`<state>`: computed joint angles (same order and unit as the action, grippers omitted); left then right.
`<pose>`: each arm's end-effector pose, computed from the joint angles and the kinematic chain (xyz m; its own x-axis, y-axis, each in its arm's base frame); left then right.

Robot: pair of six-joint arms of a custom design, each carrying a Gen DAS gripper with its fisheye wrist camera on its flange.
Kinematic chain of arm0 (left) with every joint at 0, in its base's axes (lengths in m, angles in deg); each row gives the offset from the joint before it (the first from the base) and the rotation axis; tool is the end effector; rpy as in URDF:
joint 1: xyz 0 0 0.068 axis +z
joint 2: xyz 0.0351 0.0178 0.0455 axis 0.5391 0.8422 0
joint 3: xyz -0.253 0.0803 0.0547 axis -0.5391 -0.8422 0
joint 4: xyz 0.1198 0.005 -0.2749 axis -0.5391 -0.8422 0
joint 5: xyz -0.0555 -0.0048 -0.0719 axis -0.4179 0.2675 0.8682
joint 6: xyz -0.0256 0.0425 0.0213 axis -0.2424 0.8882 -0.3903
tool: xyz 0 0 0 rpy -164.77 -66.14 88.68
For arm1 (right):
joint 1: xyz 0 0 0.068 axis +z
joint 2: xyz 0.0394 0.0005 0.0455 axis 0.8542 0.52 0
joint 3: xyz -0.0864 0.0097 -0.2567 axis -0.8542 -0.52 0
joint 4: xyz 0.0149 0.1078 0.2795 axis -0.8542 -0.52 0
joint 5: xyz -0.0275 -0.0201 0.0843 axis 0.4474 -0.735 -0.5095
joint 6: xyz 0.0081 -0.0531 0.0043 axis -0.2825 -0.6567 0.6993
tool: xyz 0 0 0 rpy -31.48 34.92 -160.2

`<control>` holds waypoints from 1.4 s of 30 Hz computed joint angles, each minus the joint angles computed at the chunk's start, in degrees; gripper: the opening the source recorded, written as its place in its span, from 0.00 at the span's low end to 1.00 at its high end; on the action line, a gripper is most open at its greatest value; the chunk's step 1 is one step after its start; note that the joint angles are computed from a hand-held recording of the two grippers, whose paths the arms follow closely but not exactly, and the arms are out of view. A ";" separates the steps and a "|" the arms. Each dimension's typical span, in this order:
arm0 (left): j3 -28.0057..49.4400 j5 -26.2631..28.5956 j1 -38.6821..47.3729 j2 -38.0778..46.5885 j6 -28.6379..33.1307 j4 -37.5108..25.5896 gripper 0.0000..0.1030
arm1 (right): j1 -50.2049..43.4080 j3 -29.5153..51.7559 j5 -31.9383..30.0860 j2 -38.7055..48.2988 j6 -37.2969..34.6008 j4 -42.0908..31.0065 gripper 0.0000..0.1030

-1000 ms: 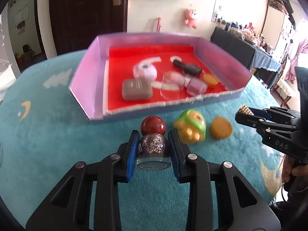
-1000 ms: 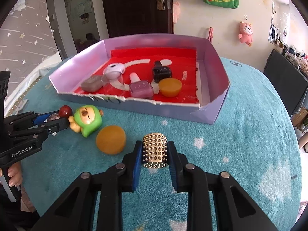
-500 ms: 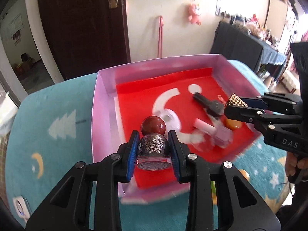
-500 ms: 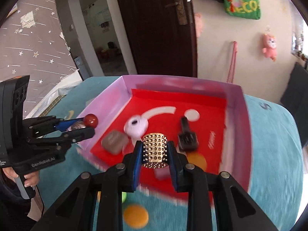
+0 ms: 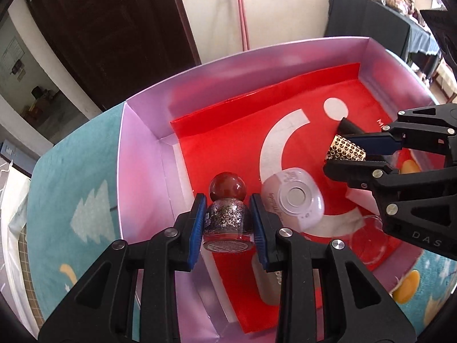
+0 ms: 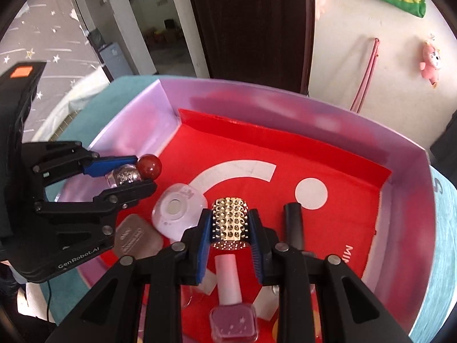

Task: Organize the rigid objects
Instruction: 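Carry the glitter polish and gold roller into the pink box and lower them, then open the left gripper releasing the glitter polish while the right releases the roller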

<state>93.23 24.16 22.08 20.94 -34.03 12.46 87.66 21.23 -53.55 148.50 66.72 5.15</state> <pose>0.1361 -0.0166 0.1673 -0.8970 0.0302 -0.4411 -0.0456 0.9860 0.1601 0.2170 0.1328 0.1622 -0.6050 -0.6098 -0.5121 -0.7617 0.6306 0.1490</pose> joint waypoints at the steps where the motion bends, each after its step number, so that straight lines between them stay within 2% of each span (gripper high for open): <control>1: 0.15 0.14 0.35 0.95 0.50 0.56 0.28 | 0.39 -0.36 0.37 0.15 0.12 0.33 0.27; 12: 1.33 -0.14 -0.09 8.02 0.61 4.06 0.28 | 2.45 3.02 2.86 7.13 0.13 0.49 0.27; 17: 2.14 -0.38 -0.25 9.76 0.32 4.47 0.28 | 3.08 2.58 4.01 6.82 0.05 0.82 0.27; 42: 0.56 0.80 1.70 8.31 1.67 5.19 0.28 | 1.93 3.66 3.29 7.87 -0.32 0.09 0.27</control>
